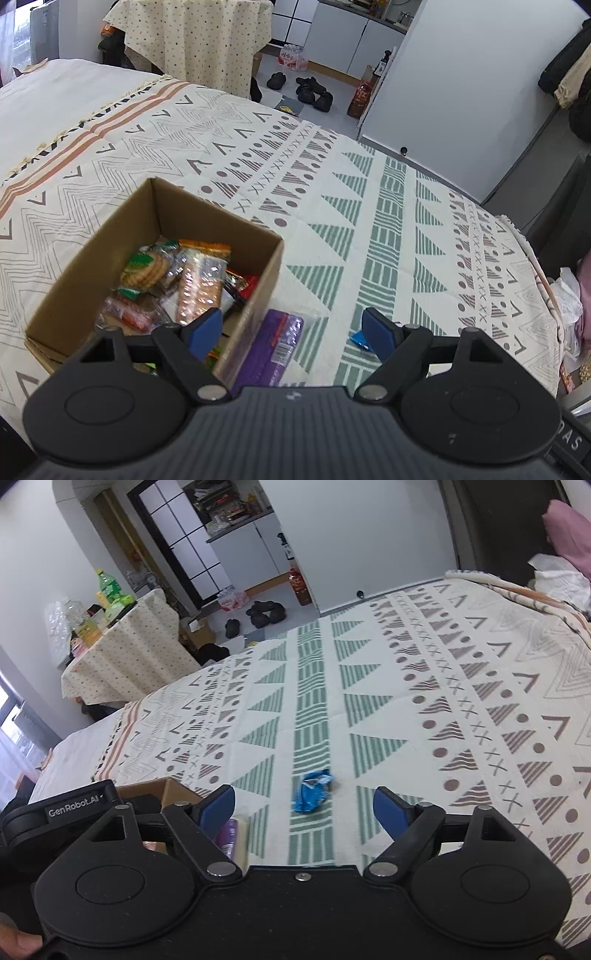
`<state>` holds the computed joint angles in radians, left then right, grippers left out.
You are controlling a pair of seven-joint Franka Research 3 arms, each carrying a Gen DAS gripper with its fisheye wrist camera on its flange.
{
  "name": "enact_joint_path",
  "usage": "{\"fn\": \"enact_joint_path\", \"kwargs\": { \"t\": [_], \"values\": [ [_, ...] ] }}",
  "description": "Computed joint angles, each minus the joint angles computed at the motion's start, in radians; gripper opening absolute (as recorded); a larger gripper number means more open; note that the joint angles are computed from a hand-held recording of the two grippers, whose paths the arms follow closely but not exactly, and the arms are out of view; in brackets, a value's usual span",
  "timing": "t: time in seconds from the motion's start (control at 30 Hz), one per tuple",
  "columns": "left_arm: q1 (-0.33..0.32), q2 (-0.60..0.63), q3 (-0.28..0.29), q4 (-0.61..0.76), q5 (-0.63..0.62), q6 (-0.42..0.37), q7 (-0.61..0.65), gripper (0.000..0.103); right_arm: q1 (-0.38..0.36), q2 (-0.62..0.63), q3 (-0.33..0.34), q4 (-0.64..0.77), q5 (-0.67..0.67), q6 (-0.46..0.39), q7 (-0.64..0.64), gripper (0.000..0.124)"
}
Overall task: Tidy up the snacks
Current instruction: 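Move both open tools back toward the purple bar and blue candy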
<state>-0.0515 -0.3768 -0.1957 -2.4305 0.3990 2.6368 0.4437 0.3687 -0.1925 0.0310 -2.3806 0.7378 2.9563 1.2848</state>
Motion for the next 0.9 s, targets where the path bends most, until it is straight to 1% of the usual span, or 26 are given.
{"fn": "enact_joint_path", "kwargs": {
  "t": [0.17,0.23,0.3,0.33,0.4,0.5,0.53,0.63,0.7,0.8,0.87,0.9],
  "values": [
    [0.006,0.022,-0.043,0.011,0.062,-0.022,-0.053,0.082,0.007,0.016,-0.033,0.002,0.076,-0.012,-0.072,0.084],
    [0.005,0.03,-0.057,0.012,0.096,-0.027,-0.08,0.081,0.023,0.024,-0.058,0.011,0.178,-0.029,-0.165,0.084],
    [-0.005,0.047,-0.062,0.019,0.12,-0.038,-0.081,0.08,0.026,0.033,-0.074,0.021,0.291,-0.057,-0.272,0.084],
    [-0.013,0.057,-0.06,0.023,0.126,-0.041,-0.075,0.079,0.023,0.039,-0.077,0.025,0.345,-0.067,-0.327,0.084],
    [-0.019,0.075,-0.064,0.029,0.147,-0.049,-0.086,0.079,0.008,0.049,-0.076,0.027,0.433,-0.087,-0.41,0.084],
    [-0.027,0.11,-0.071,0.047,0.186,-0.09,-0.11,0.078,-0.024,0.064,-0.073,0.031,0.559,-0.139,-0.524,0.083],
    [-0.033,0.123,-0.067,0.054,0.188,-0.101,-0.111,0.077,-0.037,0.07,-0.068,0.031,0.578,-0.154,-0.541,0.083],
    [-0.049,0.16,-0.058,0.078,0.196,-0.133,-0.115,0.075,-0.076,0.1,-0.048,0.042,0.577,-0.202,-0.538,0.083],
    [-0.056,0.182,-0.057,0.095,0.218,-0.156,-0.125,0.075,-0.092,0.12,-0.036,0.055,0.594,-0.224,-0.556,0.083],
    [-0.07,0.22,-0.043,0.116,0.21,-0.178,-0.119,0.075,-0.113,0.15,-0.023,0.081,0.611,-0.26,-0.577,0.083],
    [-0.076,0.244,-0.05,0.14,0.258,-0.221,-0.142,0.075,-0.125,0.172,-0.017,0.098,0.624,-0.284,-0.598,0.083],
    [-0.079,0.252,-0.049,0.145,0.281,-0.227,-0.153,0.075,-0.131,0.184,-0.013,0.107,0.623,-0.293,-0.603,0.083]
  ]
}}
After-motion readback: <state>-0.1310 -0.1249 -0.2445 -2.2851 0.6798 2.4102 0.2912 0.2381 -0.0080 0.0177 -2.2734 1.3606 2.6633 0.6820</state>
